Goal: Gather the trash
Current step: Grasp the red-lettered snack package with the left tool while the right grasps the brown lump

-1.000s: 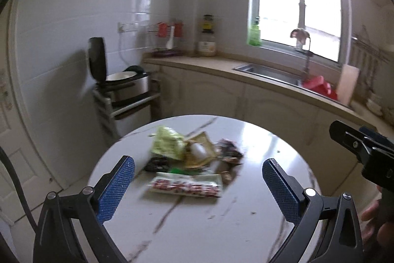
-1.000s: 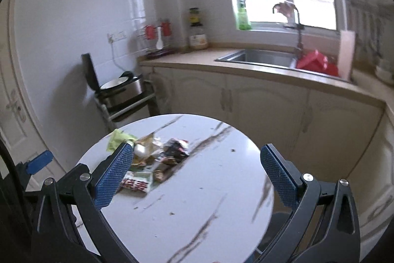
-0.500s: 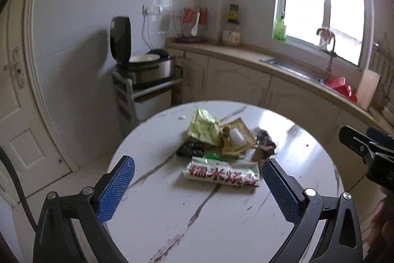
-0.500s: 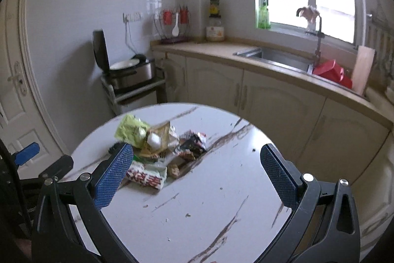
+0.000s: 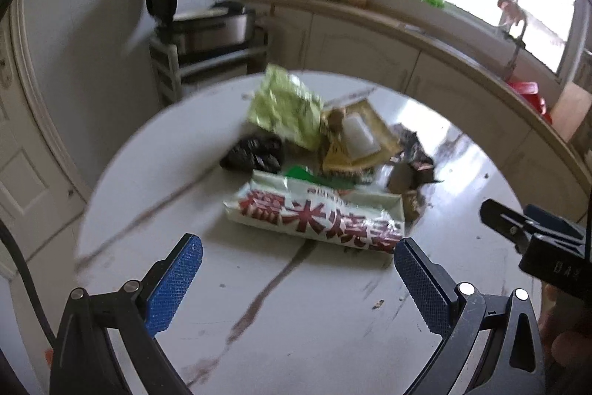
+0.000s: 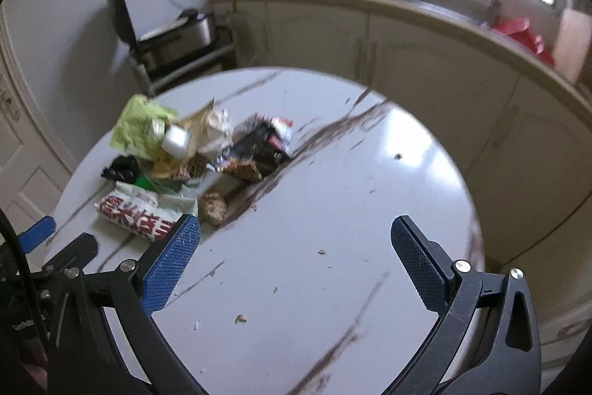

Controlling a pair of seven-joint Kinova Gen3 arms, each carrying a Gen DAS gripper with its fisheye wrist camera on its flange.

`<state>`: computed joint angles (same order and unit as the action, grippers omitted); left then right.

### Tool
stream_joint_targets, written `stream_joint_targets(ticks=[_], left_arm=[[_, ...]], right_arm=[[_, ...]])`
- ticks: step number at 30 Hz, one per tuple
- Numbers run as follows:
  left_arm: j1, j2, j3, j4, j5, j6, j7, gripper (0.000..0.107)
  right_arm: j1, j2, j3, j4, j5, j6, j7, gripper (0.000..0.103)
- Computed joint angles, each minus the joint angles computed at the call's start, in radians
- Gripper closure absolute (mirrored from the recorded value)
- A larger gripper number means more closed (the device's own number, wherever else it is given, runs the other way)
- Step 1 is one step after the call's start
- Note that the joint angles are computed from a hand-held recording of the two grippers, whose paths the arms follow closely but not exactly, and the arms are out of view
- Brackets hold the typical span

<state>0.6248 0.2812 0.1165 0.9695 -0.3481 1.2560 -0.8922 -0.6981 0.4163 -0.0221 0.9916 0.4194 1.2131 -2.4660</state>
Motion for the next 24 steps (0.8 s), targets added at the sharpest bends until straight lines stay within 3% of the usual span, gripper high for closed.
stream_joint_targets(ticks=[3,9,14,21,24], left_arm=[[-0.025,0.041,-0.002,-0.032,0.045,0.004,0.01,0.005],[-0.093,0.133,-0.017,-0.141,0.151,0.018,0.014,0.005],[-0.048,0.216,-0.073,-0.256,0.084,0.088,-0.08,0.005],[-0.136,0.208,-0.06,-0.245,0.158,0.062,-0.21,0.005],[-0.151,0.241,-0.068,-0.308,0.175,0.109,-0.217,0.005]], right_arm=[[0.061,0.031,-0.029,-0.006,-0.086,-0.037,0.071,0.004],[0.092,0.05,-0.02,-0.001,-0.152,-0.083,0.118,0.006],[0.102,0.065,-0.016,-0.021,-0.173,-0.081,0.147,0.006],[0.092,0.101,-0.017,-0.073,-0.196,-0.058,0.204,0.006],[0.079,0.114,-0.008,-0.088,-0.192,-0.05,0.206,0.01]])
